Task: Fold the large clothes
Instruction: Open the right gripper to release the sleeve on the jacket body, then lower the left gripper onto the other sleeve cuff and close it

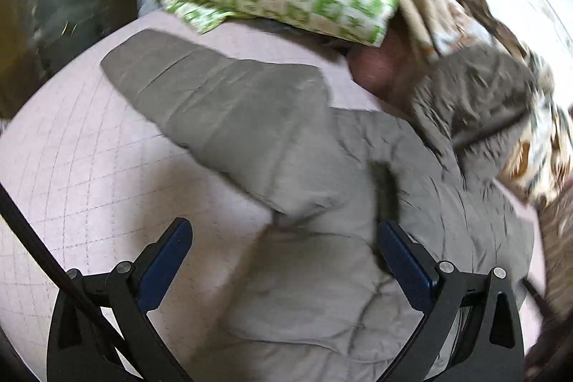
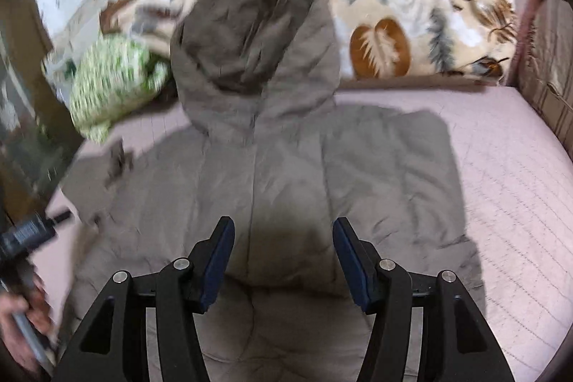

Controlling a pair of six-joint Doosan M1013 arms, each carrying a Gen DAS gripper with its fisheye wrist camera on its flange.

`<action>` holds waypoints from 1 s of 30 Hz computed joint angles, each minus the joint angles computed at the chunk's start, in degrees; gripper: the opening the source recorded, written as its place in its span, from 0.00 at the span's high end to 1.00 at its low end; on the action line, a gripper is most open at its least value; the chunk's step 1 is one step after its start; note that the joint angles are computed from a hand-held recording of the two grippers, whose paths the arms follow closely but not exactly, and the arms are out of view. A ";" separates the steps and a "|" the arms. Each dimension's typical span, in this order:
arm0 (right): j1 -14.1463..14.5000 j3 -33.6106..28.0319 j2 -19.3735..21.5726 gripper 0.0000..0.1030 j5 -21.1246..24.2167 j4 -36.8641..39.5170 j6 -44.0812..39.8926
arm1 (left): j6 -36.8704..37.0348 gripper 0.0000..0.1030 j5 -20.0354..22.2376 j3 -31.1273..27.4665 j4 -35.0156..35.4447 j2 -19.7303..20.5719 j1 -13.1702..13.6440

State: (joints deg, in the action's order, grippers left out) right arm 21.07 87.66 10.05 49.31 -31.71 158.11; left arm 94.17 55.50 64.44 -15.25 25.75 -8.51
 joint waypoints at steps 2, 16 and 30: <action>-0.73 -0.50 1.71 0.40 2.69 4.31 -3.90 | -1.02 0.00 0.16 -0.91 0.22 0.53 0.95; 3.70 2.65 -4.20 0.40 -4.31 2.05 3.73 | -6.65 0.00 0.51 -8.36 -4.06 5.94 8.34; 4.39 0.77 -1.93 0.40 -4.60 4.83 -2.78 | -9.01 0.00 2.20 -8.94 -8.12 7.18 10.05</action>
State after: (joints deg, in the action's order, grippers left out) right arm 25.46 88.43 8.12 44.71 -26.88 155.33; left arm 85.15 57.70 55.50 -23.37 32.93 1.53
